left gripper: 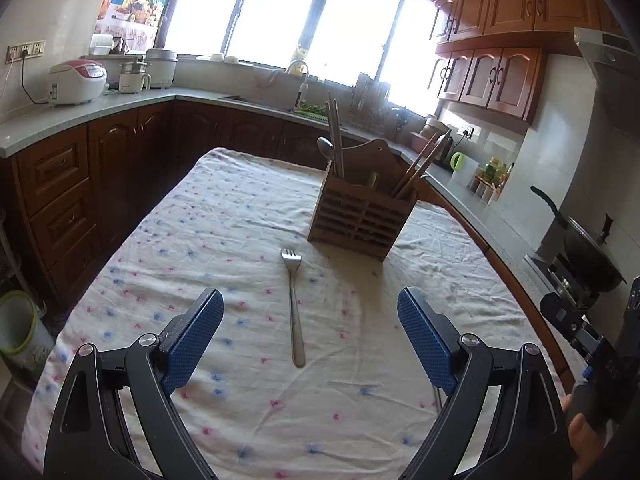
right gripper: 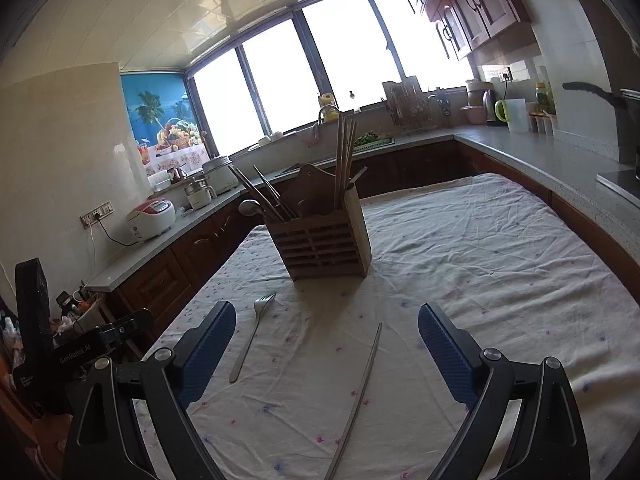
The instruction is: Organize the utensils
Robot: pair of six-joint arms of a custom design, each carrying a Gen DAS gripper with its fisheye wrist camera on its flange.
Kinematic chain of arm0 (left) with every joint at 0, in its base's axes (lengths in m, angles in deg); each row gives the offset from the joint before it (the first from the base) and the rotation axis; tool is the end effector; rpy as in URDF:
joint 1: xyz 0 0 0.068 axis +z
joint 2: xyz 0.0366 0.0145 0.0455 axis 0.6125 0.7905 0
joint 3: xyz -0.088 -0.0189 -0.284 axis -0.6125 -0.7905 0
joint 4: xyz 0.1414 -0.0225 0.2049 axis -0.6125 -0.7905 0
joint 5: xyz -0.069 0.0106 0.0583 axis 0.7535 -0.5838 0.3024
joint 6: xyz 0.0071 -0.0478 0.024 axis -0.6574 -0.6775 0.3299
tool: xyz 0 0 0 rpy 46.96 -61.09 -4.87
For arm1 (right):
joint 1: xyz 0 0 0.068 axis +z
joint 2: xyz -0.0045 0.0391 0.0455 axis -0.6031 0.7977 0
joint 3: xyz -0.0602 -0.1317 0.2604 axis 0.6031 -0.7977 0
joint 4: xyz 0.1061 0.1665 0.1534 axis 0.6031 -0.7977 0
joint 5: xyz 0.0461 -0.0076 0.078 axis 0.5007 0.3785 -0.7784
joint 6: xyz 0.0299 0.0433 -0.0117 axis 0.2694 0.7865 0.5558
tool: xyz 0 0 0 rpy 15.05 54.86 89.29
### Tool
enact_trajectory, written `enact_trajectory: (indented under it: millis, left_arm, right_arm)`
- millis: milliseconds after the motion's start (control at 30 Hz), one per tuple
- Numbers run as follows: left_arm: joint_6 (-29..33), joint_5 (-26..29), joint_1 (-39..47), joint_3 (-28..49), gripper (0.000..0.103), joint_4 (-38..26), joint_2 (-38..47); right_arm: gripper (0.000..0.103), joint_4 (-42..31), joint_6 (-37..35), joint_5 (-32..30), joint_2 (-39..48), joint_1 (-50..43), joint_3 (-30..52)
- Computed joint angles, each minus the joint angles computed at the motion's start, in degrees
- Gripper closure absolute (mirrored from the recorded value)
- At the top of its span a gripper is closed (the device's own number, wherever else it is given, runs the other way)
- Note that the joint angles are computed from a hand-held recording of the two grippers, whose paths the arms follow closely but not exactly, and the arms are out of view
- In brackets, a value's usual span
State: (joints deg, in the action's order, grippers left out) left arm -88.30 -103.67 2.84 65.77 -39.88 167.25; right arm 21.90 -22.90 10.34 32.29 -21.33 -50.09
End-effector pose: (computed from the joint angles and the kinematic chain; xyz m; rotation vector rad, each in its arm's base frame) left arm 0.2376 -0.1417 0.1819 -0.4014 2.0141 -0.1571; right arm 0.3131 0.0995 0.1989 -0.3357 1.9435 0.5677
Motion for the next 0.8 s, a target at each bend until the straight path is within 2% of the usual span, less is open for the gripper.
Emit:
enact_trajectory:
  millis: [67, 133, 233, 400, 567, 800]
  left_arm:
    - [1.02, -5.77, -3.49, -1.01, 0.0, 0.74, -2.26]
    - [1.85, -13.47, -7.66, -1.66, 0.0, 1.33, -2.74]
    - [3.38, -20.01, -11.85, -2.51, 0.0, 2.91, -0.93]
    - [0.69, -21.49, -13.76, -3.69, 0.0, 2.88, 2.36]
    - [-3.24, -24.18, -15.31, -4.17, 0.0, 2.22, 6.24]
    - [-6.72, -27.34, -17.77, -3.8, 0.0, 0.7, 9.63]
  right_arm:
    - [0.001, 4.64, -1.39, 3.31, -4.06, 1.14, -4.26]
    - [0.0, 11.85, -3.45, 6.67, -6.51, 2.49, -9.19]
    - [0.0, 22.85, -6.32, 11.26, -5.95, 4.4, -15.8]
    - [0.0, 32.65, -7.05, 13.29, 0.74, 5.62, -21.02]
    - [0.0, 36.96, -6.8, 12.64, 5.44, 5.62, -22.69]
    - [0.0, 40.34, -6.84, 12.03, 7.53, 5.92, -24.11]
